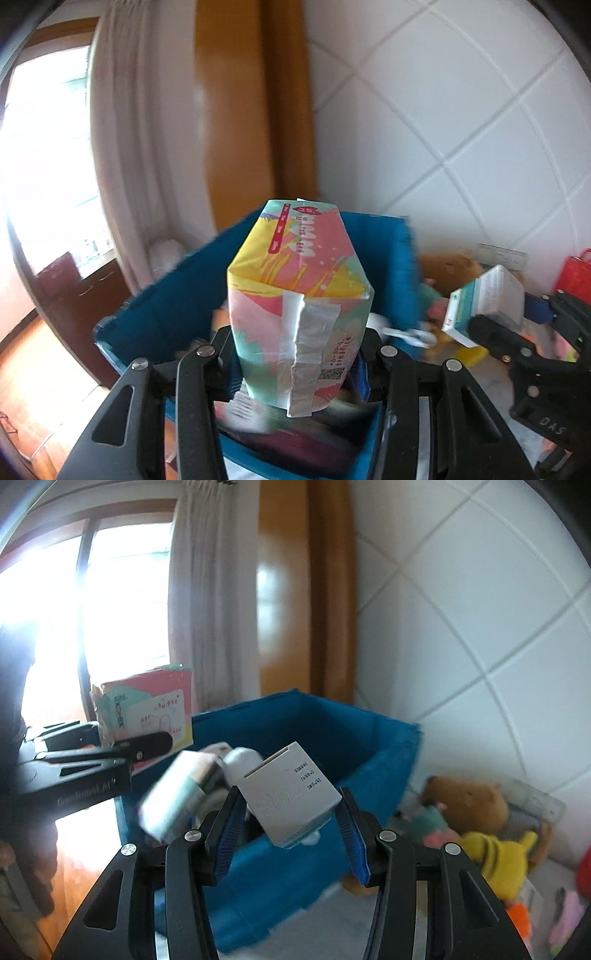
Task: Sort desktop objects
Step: 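Carry the pad pack with the left tool while the right tool carries the white box to the crate, then open both tools to drop the pad pack and white box into the crate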
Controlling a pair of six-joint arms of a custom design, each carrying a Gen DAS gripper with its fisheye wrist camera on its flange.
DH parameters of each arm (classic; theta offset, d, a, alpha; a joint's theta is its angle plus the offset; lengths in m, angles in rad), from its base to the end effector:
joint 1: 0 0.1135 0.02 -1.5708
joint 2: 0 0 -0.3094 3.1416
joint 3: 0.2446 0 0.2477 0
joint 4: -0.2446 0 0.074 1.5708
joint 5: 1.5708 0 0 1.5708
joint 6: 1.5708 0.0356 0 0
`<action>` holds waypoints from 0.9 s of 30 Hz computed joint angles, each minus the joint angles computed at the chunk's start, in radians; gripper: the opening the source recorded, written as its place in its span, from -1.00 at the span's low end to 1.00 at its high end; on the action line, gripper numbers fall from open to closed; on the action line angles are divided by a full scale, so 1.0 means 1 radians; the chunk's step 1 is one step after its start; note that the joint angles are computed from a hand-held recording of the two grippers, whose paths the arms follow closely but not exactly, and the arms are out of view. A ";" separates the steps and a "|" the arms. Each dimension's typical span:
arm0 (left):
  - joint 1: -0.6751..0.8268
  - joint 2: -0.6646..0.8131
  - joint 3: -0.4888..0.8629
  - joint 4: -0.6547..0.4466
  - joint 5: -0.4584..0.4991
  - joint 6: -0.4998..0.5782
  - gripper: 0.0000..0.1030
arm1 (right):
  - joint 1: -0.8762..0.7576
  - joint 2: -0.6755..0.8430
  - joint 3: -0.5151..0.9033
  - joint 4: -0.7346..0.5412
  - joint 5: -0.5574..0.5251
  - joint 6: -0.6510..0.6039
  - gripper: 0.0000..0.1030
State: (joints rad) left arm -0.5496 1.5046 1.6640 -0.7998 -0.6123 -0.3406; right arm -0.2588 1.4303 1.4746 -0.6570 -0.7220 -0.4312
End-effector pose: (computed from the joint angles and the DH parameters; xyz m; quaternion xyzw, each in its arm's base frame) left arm 0.2750 -0.1445 0.4580 -0.0456 0.8616 0.0590 0.5020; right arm 0.2927 -0.0531 0.4325 -0.2337 0.8131 0.1491 0.5118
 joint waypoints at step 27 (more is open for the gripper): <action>0.623 0.064 -0.189 0.106 0.442 0.254 0.54 | 0.724 0.596 0.683 -0.254 0.480 0.210 0.12</action>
State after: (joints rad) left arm 0.0733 1.5685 1.4754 -0.6935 -0.1707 -0.0862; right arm 0.4649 2.0263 2.1572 -0.9112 -0.2424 -0.2215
